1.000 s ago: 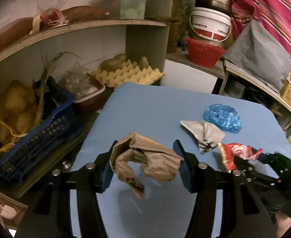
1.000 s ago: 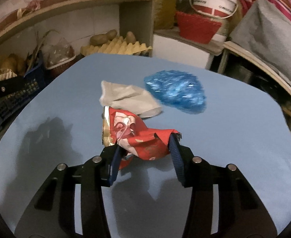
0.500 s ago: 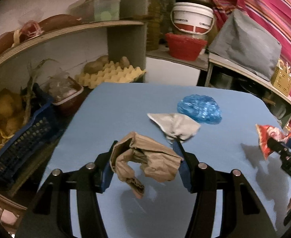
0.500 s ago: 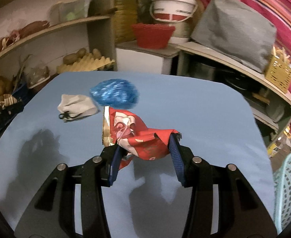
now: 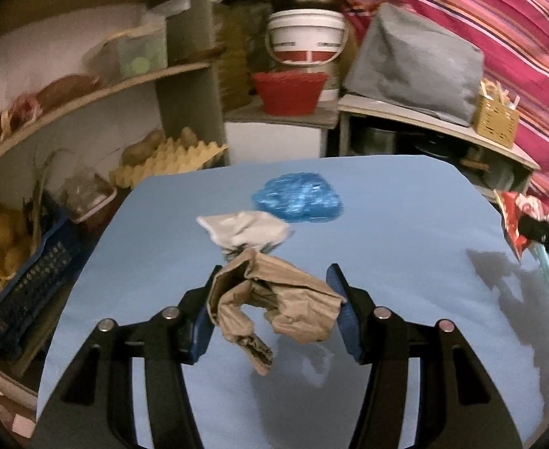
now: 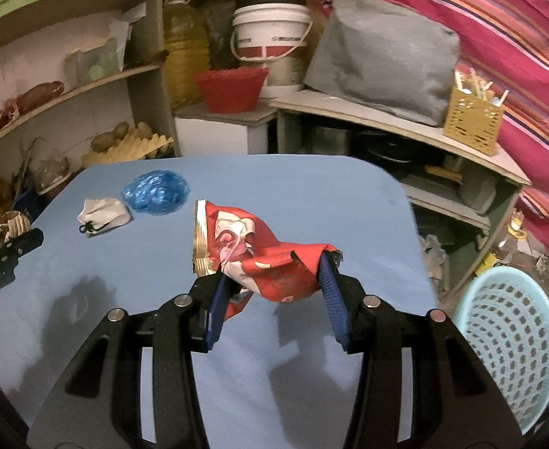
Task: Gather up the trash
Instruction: 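Carry the red wrapper into the basket and open the right tool while the left tool holds the paper bag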
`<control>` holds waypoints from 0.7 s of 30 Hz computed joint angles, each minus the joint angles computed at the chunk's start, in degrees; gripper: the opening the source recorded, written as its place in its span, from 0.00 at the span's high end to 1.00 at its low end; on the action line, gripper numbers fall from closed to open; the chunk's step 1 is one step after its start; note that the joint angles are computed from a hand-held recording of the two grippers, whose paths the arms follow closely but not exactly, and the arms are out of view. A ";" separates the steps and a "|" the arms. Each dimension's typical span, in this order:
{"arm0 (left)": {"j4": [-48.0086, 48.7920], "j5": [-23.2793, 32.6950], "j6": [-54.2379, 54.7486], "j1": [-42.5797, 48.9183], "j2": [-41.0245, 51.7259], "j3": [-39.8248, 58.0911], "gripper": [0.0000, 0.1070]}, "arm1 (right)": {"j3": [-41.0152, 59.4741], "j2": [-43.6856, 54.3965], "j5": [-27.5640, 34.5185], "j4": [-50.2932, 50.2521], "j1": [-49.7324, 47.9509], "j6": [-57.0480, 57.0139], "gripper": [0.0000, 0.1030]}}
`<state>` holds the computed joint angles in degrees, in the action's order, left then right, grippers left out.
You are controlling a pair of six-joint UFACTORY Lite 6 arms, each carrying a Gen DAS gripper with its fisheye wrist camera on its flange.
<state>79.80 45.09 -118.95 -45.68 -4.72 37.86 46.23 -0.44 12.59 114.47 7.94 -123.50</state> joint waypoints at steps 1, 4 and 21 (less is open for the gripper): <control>-0.32 0.85 -0.26 -1.36 1.53 1.42 0.49 | -0.68 -0.92 1.15 -3.06 -2.10 2.13 0.55; -1.44 1.63 -0.92 -4.94 6.90 6.96 0.49 | -1.53 -2.48 5.34 -11.88 -8.85 8.31 0.55; -8.26 3.26 8.59 -14.46 40.16 48.61 0.48 | 4.67 4.98 21.97 -28.33 -40.98 11.17 0.55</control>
